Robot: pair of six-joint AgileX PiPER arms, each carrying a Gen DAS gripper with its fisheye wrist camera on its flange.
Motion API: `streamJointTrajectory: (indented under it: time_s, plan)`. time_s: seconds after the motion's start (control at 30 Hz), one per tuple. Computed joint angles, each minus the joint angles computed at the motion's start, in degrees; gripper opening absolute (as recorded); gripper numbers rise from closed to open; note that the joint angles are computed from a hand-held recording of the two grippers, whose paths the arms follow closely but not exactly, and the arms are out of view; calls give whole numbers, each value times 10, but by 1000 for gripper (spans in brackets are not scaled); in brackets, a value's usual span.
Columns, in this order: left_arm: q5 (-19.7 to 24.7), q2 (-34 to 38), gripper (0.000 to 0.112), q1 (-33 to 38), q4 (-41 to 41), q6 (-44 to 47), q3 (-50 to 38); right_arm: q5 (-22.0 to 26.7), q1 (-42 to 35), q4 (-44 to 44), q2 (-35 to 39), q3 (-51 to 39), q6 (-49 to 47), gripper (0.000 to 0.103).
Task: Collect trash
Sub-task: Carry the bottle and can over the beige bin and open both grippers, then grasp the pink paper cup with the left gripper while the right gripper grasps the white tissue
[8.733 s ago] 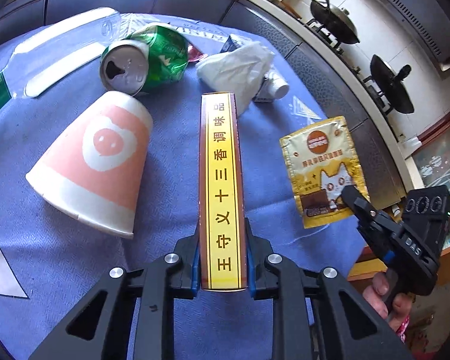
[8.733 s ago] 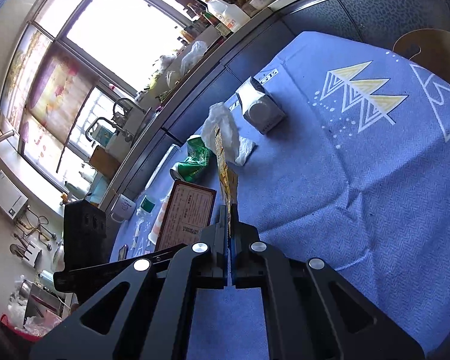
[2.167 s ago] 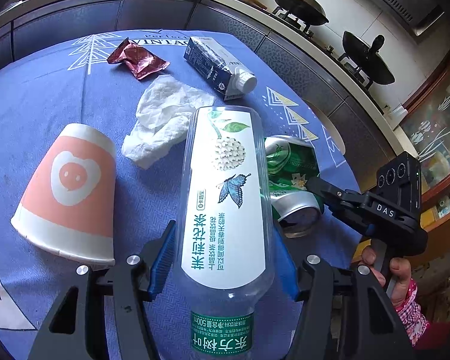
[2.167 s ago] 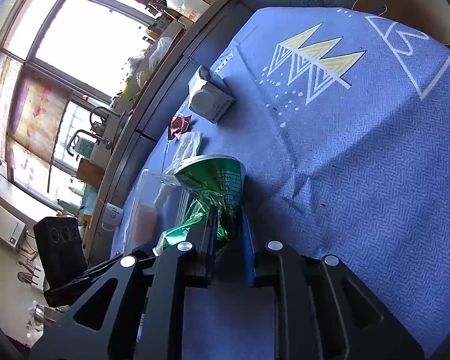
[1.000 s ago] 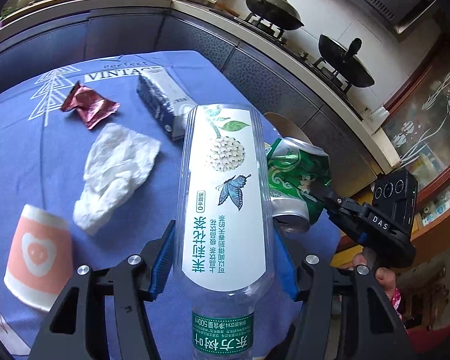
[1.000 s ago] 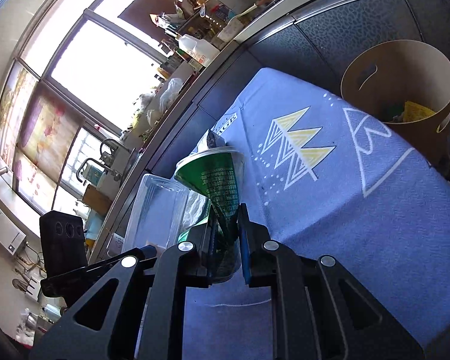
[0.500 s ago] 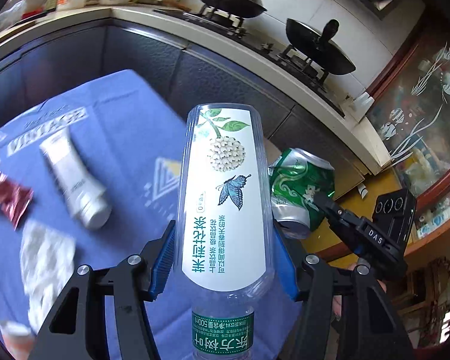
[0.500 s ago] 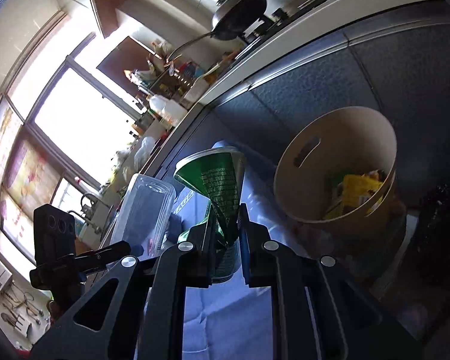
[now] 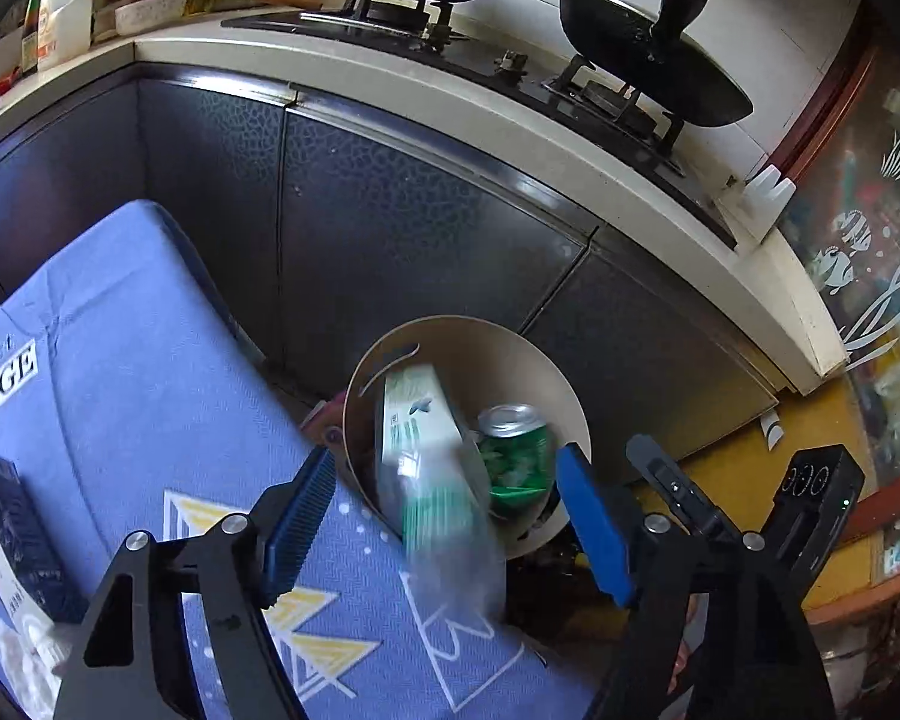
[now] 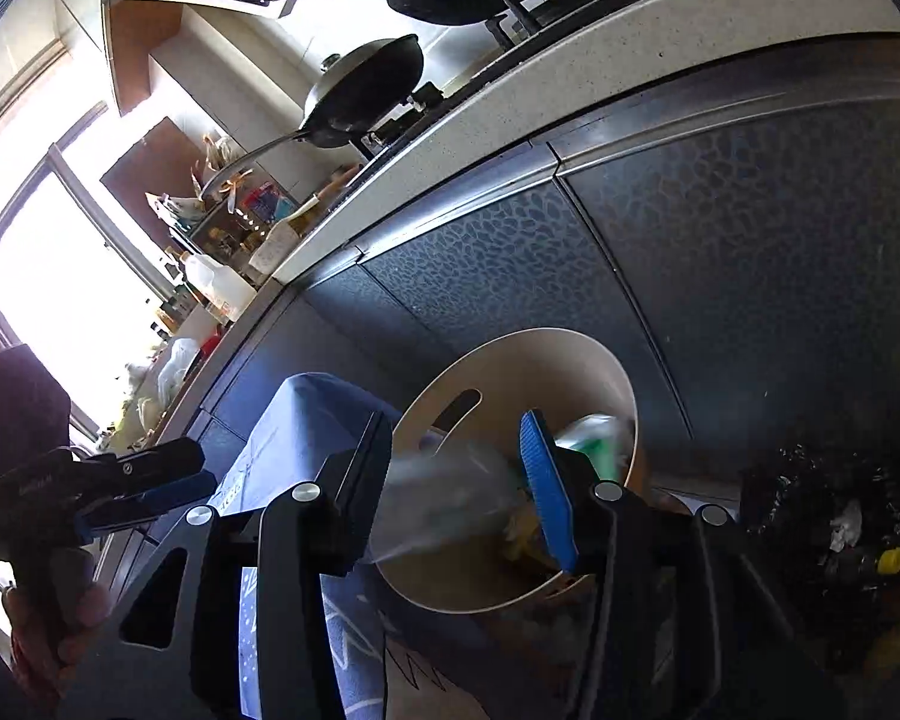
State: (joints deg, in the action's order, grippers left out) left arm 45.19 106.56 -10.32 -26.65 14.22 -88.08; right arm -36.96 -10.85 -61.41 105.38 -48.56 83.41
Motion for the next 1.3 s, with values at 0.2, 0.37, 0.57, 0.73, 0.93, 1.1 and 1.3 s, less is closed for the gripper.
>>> streamJointTrajectory:
  time_s: [0.2, 0.37, 0.57, 0.73, 0.93, 1.1, 1.3]
  plan:
    - [-57, -144, 73, 51, -95, 157, 218, -46, 9, 16, -27, 59, -28, 45]
    - [-61, -274, 71, 126, -158, 303, 412, -51, 73, 11, -70, 92, -29, 45]
    - [63, -391, 71, 391, -214, 529, 548, -19, 219, 0, -63, 68, 13, 42]
    - [154, -411, 71, 677, -182, 622, 550, 21, 357, 18, -26, 27, 35, 41]
    - [182, -324, 80, 895, -222, 706, 476, 79, 479, -30, 21, -55, 116, 41]
    - [207, -223, 80, 934, -215, 677, 414, 114, 526, -74, 44, -110, 181, 41]
    - [238, -139, 81, 931, -199, 628, 367, 104, 526, -176, 84, -170, 323, 43]
